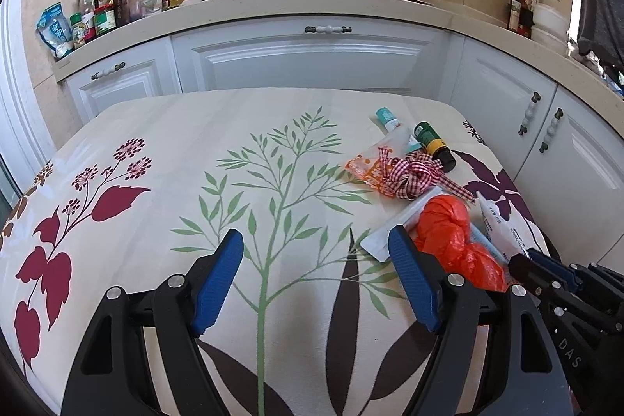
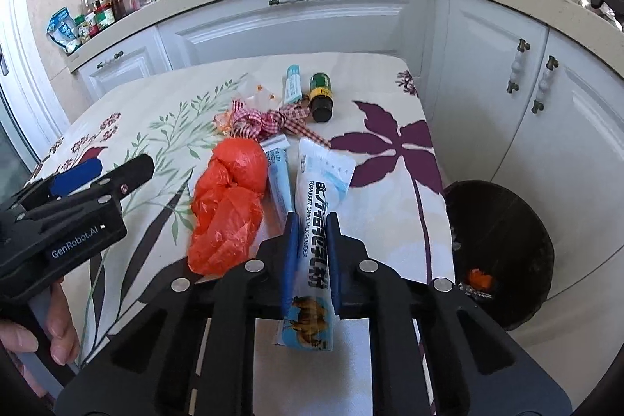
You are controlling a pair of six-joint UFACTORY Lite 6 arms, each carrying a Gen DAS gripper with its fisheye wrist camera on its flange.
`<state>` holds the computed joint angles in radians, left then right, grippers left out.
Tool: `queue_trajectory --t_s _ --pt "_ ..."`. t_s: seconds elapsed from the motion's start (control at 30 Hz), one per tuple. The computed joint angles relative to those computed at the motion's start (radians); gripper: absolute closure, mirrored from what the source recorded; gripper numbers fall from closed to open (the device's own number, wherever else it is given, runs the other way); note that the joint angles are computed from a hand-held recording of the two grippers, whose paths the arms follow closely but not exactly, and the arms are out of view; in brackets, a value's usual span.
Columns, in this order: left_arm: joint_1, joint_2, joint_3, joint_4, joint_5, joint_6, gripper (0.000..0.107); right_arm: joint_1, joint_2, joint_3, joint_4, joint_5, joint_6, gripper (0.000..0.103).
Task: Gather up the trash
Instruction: 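Grasp the white toothpaste tube with the right gripper, then grasp the red plastic bag with the left gripper while the right lifts the tube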
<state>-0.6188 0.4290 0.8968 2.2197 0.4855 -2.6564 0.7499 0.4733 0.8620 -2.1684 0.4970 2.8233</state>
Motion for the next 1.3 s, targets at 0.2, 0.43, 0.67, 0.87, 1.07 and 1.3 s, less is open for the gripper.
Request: queue_trajectory --t_s 0.2,0.43,0.67,0.87,1.07,1.3 --pt "-0.006 0.005 0.006 -0.02 -0.002 0.012 0.032 -0.013 -0.001 -0.01 0.01 -0.01 -0.002 0.071" --pt "0.014 -0.004 -0.012 0.001 -0.003 -0.011 0.032 -0.029 -0.027 -0.054 -0.013 0.0 0.046 0.068" --pt "0.018 -0.003 -0.02 0.02 -0.01 -0.035 0.032 -0.047 0.006 -0.027 -0.074 -0.054 0.083 0.067" --pt "0.006 -0.002 -0.019 0.016 -0.01 -0.033 0.032 -0.047 -0.007 -0.053 -0.129 -0.036 0.14 0.08" --pt "-0.024 0.001 -0.009 0.022 -0.015 -0.047 0.032 -0.044 -0.075 -0.123 -0.102 0.013 0.129 0.081" --pt "-0.087 0.031 0.053 -0.013 -0.038 -0.023 0.03 -0.075 -0.173 -0.231 -0.102 0.065 0.13 0.081"
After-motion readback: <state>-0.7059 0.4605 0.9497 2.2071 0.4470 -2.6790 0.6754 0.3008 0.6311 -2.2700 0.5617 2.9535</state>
